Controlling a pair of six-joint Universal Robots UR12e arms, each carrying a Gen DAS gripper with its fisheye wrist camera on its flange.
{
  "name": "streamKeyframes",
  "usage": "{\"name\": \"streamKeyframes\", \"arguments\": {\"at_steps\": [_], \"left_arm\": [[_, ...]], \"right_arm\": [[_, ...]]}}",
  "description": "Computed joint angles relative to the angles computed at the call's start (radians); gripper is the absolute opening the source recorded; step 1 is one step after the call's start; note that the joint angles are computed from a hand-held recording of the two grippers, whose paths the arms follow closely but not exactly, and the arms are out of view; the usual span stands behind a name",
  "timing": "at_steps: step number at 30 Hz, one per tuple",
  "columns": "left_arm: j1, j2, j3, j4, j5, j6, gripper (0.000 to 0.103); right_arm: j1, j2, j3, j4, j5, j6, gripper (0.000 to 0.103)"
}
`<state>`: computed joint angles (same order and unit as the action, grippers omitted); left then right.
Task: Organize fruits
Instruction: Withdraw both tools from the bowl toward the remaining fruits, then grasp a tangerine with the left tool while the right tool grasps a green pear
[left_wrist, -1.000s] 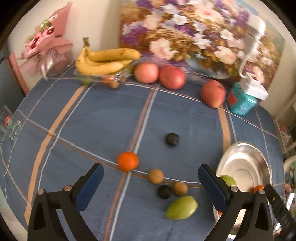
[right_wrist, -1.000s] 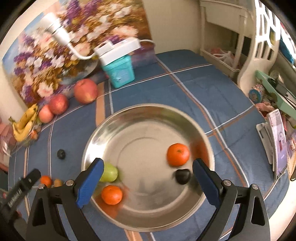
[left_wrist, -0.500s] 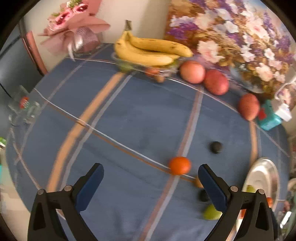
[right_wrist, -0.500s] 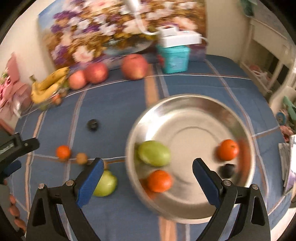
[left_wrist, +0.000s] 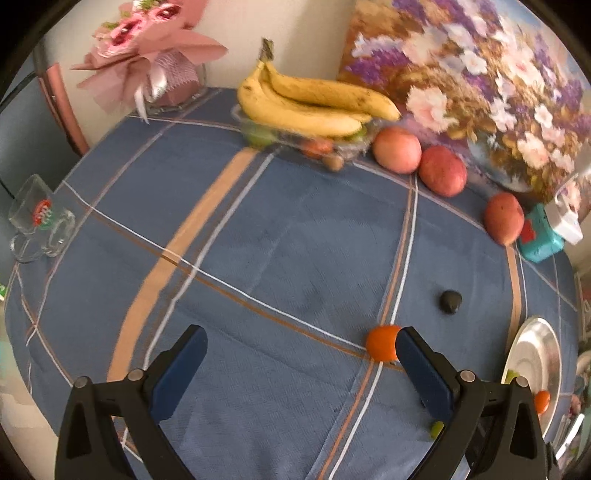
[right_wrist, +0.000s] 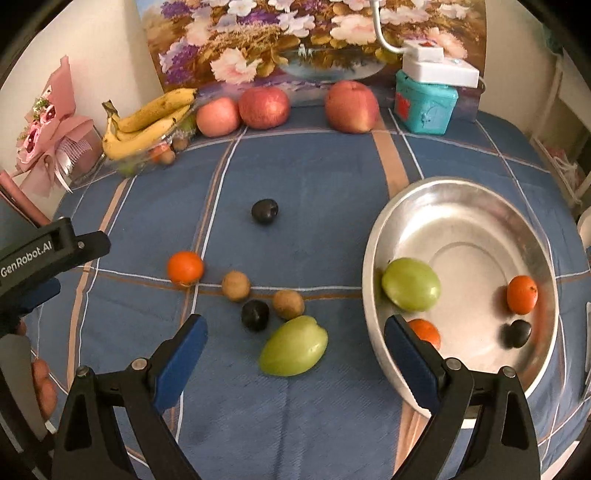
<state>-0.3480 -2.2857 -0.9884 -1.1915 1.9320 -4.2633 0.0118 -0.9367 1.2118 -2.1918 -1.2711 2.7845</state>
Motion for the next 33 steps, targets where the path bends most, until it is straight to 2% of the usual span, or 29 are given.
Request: {"name": "streamKeyframes", "arguments": {"at_steps": [6,10,14,19,21,24,26,28,33], "left_arm": [[0.001,-0.025,0.018,-0.004,-0.031,0.028,0.103],[0.006,-0.039,0.025,-0.006,-0.077,0.038,0.103],[0.004,-0.058,0.051,-0.017,-0.08,0.071,0.103],[-0.007,-0.09,0.098,-0.004,-0.043,0.166,0.103],[-0.008,-0.095,0.102,0.011,-0.054,0.179,0.103],[-0.003,-0.09,0.077,0.078,-0.084,0.187,0.103],[0.001,-0.092,0.071,0.102,-0.11,0.197,0.103],[0.004,-0.096,0.071,0.103,-0.133,0.201,0.103],[0.013,-0.098,0.063,0.116,-0.176,0.178,0.102]], "right_arm": [[0.003,0.012,-0.027,0.098,-0.006,0.012,0.096],[0.008,0.017,-0.032,0.105,-0.03,0.023,0.096],[0.005,0.027,-0.049,0.135,-0.022,0.055,0.096],[0.003,0.025,-0.04,0.095,0.001,0.076,0.096],[0.004,0.026,-0.041,0.097,0.001,0.079,0.096],[0.007,0.027,-0.041,0.098,-0.005,0.079,0.095],[0.009,0.026,-0.038,0.096,-0.018,0.072,0.094],[0.012,0.029,-0.04,0.103,-0.031,0.063,0.083],[0.017,0.038,-0.047,0.131,-0.063,0.055,0.077]]}}
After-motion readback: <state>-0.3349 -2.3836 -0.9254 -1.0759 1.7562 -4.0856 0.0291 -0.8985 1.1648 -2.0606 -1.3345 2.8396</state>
